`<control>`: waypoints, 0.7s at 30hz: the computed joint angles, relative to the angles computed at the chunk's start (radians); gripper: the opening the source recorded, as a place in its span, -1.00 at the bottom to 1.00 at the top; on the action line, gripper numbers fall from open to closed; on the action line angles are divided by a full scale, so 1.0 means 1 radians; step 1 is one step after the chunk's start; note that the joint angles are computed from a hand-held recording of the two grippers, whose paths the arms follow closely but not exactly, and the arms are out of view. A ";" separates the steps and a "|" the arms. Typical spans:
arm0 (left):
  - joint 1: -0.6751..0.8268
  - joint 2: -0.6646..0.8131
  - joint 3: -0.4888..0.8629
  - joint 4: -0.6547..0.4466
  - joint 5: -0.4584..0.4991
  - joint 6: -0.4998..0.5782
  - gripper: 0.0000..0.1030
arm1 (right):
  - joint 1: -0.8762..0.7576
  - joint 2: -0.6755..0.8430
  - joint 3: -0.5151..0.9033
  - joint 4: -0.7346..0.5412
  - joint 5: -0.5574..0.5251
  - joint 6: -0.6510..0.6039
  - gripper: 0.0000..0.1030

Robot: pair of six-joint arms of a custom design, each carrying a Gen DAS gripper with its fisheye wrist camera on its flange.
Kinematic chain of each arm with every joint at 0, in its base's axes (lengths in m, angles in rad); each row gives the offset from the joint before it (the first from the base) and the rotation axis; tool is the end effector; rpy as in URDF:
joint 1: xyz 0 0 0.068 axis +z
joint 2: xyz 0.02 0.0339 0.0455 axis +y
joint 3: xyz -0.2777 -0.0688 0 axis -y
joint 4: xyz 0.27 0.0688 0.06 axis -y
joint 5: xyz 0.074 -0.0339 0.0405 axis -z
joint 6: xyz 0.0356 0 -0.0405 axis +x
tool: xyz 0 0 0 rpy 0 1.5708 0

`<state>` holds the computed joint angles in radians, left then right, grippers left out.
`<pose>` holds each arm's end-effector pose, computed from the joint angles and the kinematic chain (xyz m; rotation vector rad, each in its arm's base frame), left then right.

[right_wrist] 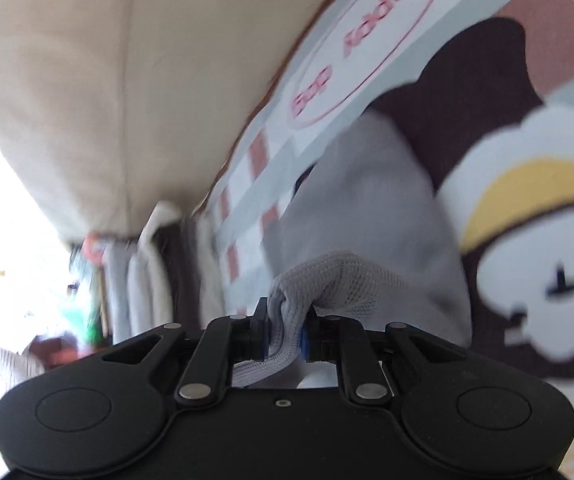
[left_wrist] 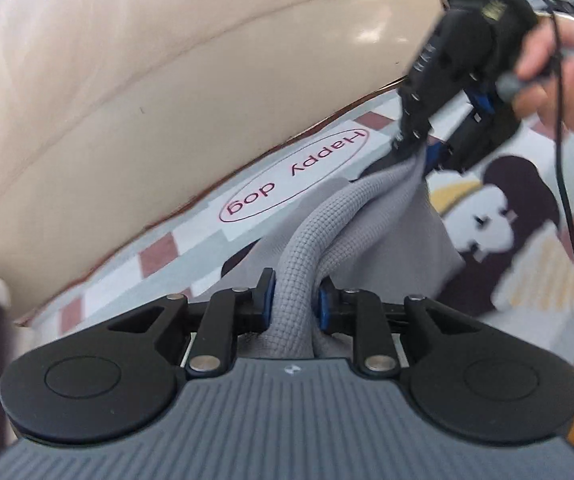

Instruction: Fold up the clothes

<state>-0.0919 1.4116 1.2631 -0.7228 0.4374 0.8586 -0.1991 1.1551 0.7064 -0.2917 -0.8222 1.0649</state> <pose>0.3176 -0.0444 0.3258 1.2366 1.9894 -0.1627 0.2499 -0.0238 0.2382 1.0315 2.1788 1.3746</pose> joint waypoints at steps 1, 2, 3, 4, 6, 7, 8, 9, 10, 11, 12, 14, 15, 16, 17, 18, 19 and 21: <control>-0.009 0.061 0.053 -0.021 -0.015 0.017 -0.58 | 0.006 0.037 0.010 0.021 0.020 0.005 -0.67; -0.015 0.094 0.080 -0.037 -0.028 0.032 -0.58 | 0.018 0.056 -0.001 0.059 0.036 0.021 -0.67; -0.014 0.109 0.086 -0.041 -0.029 0.033 -0.58 | 0.031 0.073 -0.015 0.100 0.051 0.038 -0.67; -0.007 0.115 0.077 -0.038 -0.022 0.029 -0.58 | 0.034 0.068 -0.049 0.150 0.055 0.066 -0.67; 0.000 0.090 0.017 -0.009 -0.022 0.021 -0.52 | 0.042 0.055 -0.115 0.244 0.061 0.129 -0.67; 0.001 0.062 -0.031 0.018 -0.025 0.016 -0.52 | 0.046 0.049 -0.132 0.270 0.061 0.143 -0.67; 0.005 0.050 -0.056 0.034 -0.021 0.020 -0.49 | 0.044 0.049 -0.130 0.269 0.055 0.128 -0.67; 0.010 0.052 -0.062 0.041 -0.013 0.030 -0.48 | 0.040 0.051 -0.123 0.262 0.048 0.107 -0.67; 0.015 0.054 -0.068 0.048 -0.005 0.041 -0.48 | 0.035 0.053 -0.117 0.255 0.041 0.086 -0.67; 0.021 0.053 -0.065 0.046 0.005 0.059 -0.46 | 0.030 0.055 -0.105 0.242 0.030 0.056 -0.67; 0.025 0.054 -0.053 0.040 0.009 0.083 -0.46 | 0.022 0.061 -0.105 0.261 0.013 0.058 -0.67; 0.027 0.073 -0.014 0.035 0.002 0.122 -0.43 | 0.008 0.076 -0.109 0.317 -0.021 0.077 -0.67; 0.025 0.097 0.021 0.022 -0.003 0.128 -0.37 | 0.006 0.097 -0.104 0.340 -0.027 0.081 -0.67; 0.022 0.127 0.065 0.005 -0.010 0.125 -0.34 | 0.006 0.120 -0.096 0.361 -0.031 0.084 -0.67; 0.018 0.156 0.103 -0.007 -0.017 0.114 -0.27 | 0.007 0.147 -0.082 0.369 -0.027 0.073 -0.67; 0.015 0.180 0.132 -0.014 -0.023 0.101 -0.23 | 0.006 0.179 -0.076 0.391 -0.031 0.069 -0.67; 0.016 0.198 0.147 -0.023 -0.030 0.090 -0.20 | 0.005 0.211 -0.073 0.416 -0.038 0.068 -0.66; 0.020 0.228 0.163 -0.049 -0.041 0.068 -0.12 | 0.002 0.277 -0.063 0.464 -0.051 0.065 -0.66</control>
